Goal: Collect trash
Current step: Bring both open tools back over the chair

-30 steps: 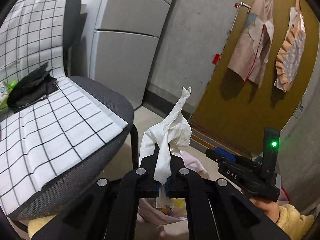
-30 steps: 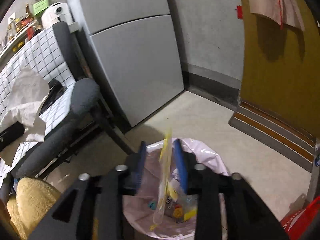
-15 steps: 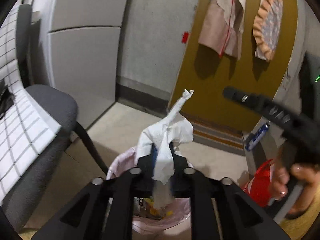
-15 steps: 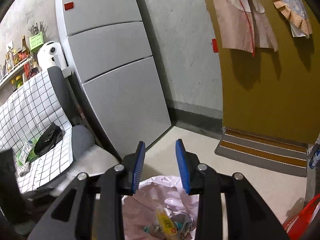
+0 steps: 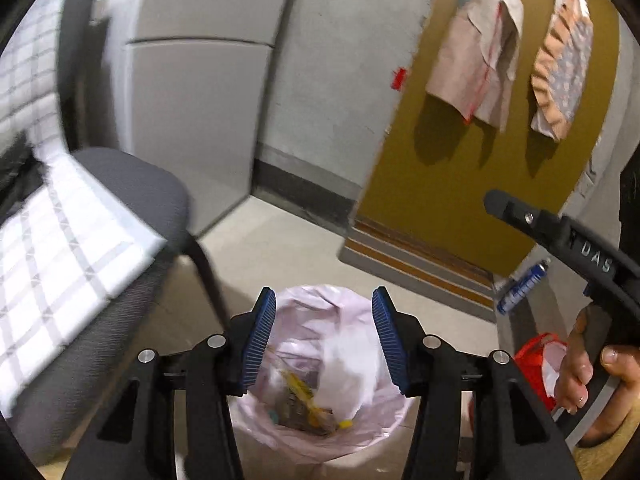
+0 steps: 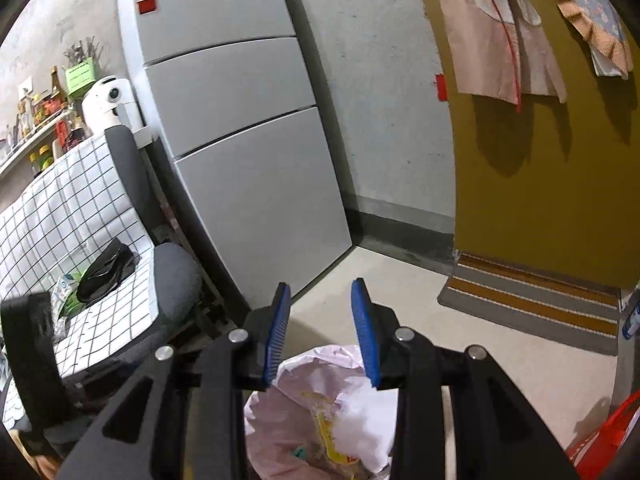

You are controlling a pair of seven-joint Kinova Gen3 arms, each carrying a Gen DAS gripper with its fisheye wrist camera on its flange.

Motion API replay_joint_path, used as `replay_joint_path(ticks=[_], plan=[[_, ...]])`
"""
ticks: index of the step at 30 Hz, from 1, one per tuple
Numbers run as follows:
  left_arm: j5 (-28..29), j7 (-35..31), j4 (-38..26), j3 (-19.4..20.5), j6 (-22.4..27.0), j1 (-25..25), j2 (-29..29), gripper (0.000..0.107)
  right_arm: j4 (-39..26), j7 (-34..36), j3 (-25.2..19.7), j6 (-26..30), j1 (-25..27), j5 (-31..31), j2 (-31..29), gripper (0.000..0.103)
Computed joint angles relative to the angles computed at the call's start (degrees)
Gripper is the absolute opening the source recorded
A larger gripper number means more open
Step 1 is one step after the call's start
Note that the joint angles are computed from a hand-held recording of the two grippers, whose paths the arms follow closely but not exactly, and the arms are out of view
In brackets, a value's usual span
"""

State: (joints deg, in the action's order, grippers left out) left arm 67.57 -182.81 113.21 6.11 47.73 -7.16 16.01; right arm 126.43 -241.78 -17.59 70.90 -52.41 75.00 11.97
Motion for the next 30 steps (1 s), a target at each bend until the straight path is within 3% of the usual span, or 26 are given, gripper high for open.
replay_joint_path(ticks=[8,17,20,22,27,30], plan=[[3.2,-3.3,2.4,-6.1,2.1,-7.5,-5.7,0.052,-6.2,7.5,-0.6,-1.1,0.7,5.4,1.6,0.031],[2.0,-2.1,3.0,-13.2,1.6,-16.7,-9.0,0.052,-19.5,22.3,3.4,-17.0,1.9,13.1,7.8,0.031],[3.9,-3.3,3.5,-15.0,0.0,-19.8,-9.6,0.055,-25.0,28.9,4.8,-22.0,1.9,12.8,10.4,0.033],[5.4,-3.8,3.3,-15.9,-1.2,-21.5,-9.5,0.061,-29.5,33.5,6.0,-25.3,1.8,11.9,12.7,0.039],[8.4,-3.3,1.5,-16.4,-7.0,-23.7,-7.7,0.063,-40.4,45.2,7.7,-30.7,1.9,7.9,19.2,0.049],[8.2,-1.5,-0.4,-16.1,-8.6,-24.9,-6.1,0.063,-46.7,52.2,2.7,-29.3,5.3,6.5,23.7,0.049]])
